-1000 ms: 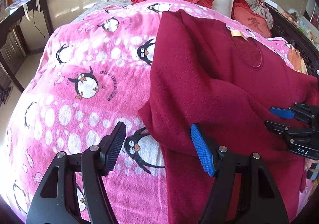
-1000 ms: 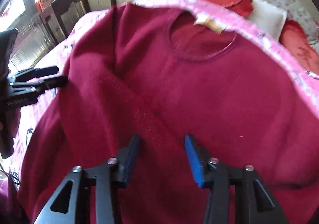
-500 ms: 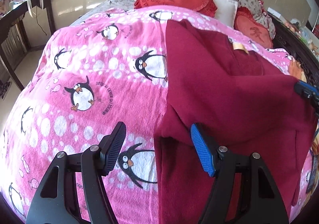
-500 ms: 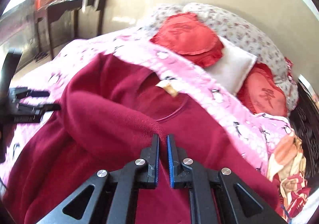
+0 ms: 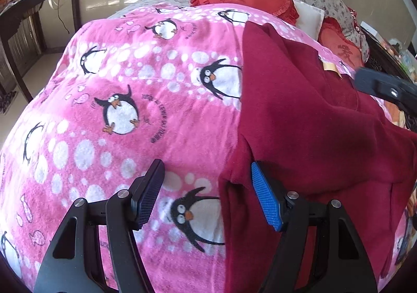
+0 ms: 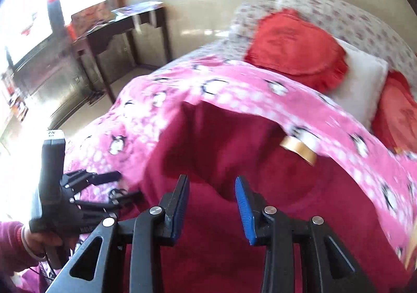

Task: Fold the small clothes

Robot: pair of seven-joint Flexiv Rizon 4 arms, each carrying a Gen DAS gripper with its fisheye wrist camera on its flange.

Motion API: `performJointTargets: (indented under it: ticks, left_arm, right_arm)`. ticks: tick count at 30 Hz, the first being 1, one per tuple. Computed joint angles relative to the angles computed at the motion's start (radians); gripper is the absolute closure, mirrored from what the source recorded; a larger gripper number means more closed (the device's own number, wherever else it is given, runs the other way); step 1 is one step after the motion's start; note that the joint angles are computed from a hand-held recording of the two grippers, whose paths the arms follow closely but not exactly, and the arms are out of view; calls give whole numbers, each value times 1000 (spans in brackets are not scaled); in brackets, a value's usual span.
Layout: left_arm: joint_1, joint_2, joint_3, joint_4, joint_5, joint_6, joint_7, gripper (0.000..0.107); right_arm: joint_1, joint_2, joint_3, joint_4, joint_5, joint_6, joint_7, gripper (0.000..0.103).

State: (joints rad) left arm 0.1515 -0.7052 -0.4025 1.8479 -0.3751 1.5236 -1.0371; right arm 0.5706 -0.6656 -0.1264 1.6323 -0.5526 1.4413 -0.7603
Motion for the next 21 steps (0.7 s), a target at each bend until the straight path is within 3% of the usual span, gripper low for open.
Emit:
performJointTargets:
  ticks: [3,6,8,12,16,21]
  left_arm:
    - [37,-9,-41,5,-8,0,17,37]
    - [31,-7,-31,5,-1,0,23,37]
    - [53,-9,-55,11,-4,2,35,37]
    - [117,-28,-131,27,-13,18,64,37]
    - [123,-28,-135,35,1,35,59,37]
    - [151,-37,-164,41,21,42,59,37]
  right_arm:
    - [-134,-126,219,-182,102,-56,-144,70]
    - [-181,-236,345,-341,202,-186,-224,70]
    - [-171,-254,339,-369,232,-204,-235,70]
    - [-150,-221,289,-325,278,-85,-260,70]
    - [-140,-245,277,-400,285,-197,-310,70]
    - [-178,-280,336,-453,364,-185,-377,69]
